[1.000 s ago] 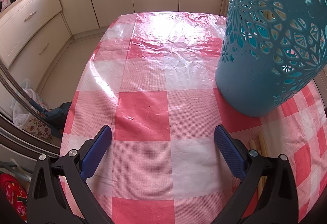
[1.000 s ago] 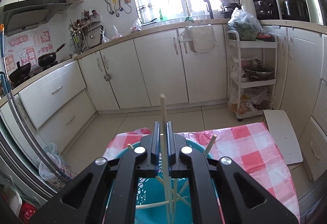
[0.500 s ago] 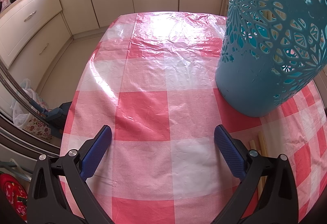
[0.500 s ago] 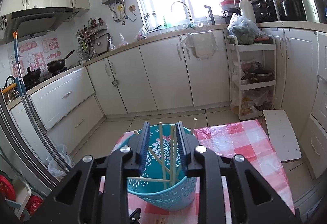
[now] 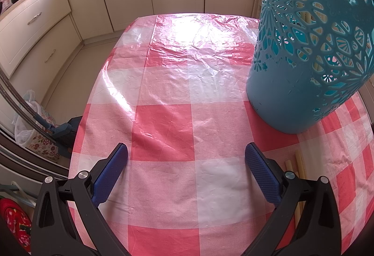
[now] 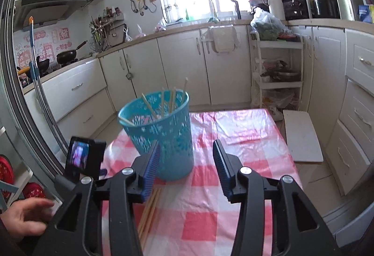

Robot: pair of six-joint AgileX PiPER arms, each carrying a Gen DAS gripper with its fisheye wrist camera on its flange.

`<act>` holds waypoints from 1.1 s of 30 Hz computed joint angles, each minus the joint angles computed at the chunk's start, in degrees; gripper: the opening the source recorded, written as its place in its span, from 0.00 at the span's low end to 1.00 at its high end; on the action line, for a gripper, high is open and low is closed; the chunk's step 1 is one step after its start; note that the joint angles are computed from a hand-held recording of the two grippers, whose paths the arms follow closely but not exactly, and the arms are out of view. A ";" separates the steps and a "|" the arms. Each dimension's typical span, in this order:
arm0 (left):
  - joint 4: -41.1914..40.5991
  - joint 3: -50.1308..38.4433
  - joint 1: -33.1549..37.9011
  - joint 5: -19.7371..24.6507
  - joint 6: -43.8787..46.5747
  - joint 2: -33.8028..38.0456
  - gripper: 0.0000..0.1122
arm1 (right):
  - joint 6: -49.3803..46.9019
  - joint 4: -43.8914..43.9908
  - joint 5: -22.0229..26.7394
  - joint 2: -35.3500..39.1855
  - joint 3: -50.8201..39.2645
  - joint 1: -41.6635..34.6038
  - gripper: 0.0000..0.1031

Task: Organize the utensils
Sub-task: 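Return the right gripper to the sticks and close on one stick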

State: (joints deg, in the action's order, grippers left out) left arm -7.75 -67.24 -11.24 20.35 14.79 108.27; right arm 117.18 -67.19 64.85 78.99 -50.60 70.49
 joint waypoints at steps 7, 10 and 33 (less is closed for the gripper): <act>-0.01 0.12 -0.01 -0.04 0.00 -0.08 0.85 | -1.36 6.82 -14.66 3.94 2.36 -3.68 0.36; 0.00 0.11 0.02 -0.06 0.03 -0.05 0.85 | -5.36 9.02 -17.48 6.39 0.97 -4.12 0.32; -10.85 15.92 0.80 4.43 9.73 -16.89 0.81 | -19.65 21.15 -22.09 19.10 -8.37 -10.00 0.09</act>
